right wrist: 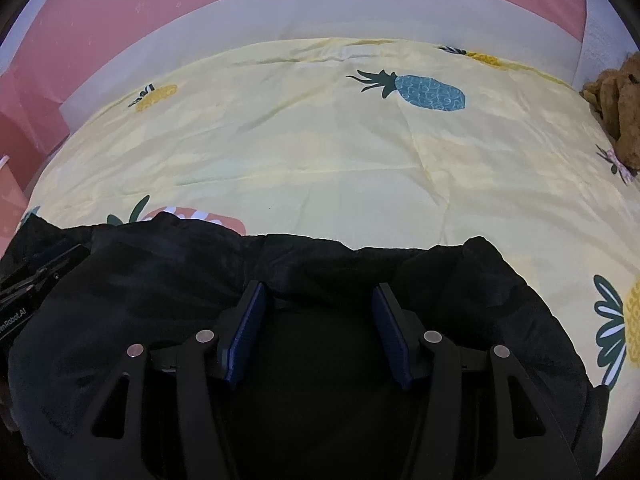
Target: Fold large clothes
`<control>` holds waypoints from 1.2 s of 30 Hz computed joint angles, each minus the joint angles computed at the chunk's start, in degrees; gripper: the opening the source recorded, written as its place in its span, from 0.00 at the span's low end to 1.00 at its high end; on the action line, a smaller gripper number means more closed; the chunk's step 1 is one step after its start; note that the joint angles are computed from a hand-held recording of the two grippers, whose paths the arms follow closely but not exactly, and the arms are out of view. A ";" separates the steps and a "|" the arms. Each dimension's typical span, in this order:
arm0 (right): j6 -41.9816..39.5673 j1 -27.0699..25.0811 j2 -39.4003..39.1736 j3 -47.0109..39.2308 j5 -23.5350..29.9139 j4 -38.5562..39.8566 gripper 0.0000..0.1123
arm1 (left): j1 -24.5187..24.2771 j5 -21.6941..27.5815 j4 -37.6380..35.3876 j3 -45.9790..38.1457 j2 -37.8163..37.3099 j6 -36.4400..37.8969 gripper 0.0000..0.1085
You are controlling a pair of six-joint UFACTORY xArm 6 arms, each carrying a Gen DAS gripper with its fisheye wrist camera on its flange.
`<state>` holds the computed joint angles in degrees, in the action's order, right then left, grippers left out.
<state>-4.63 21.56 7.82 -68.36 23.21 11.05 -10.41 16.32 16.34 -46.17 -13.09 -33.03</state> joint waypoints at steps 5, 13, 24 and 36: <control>2.32 -0.63 -2.76 -0.61 3.78 -2.34 0.49 | -0.77 5.01 1.70 -2.66 -0.08 -0.48 0.58; 2.30 -6.34 -8.31 2.80 5.42 -4.13 0.49 | 4.11 7.72 1.33 0.19 -10.20 6.70 0.56; 0.41 -6.87 -2.63 3.27 0.94 1.92 0.51 | 8.47 -2.38 -13.44 6.80 -5.57 13.47 0.56; 1.27 -5.29 -10.69 6.75 1.05 -1.65 0.51 | 11.11 4.42 -15.47 6.54 -13.15 16.80 0.54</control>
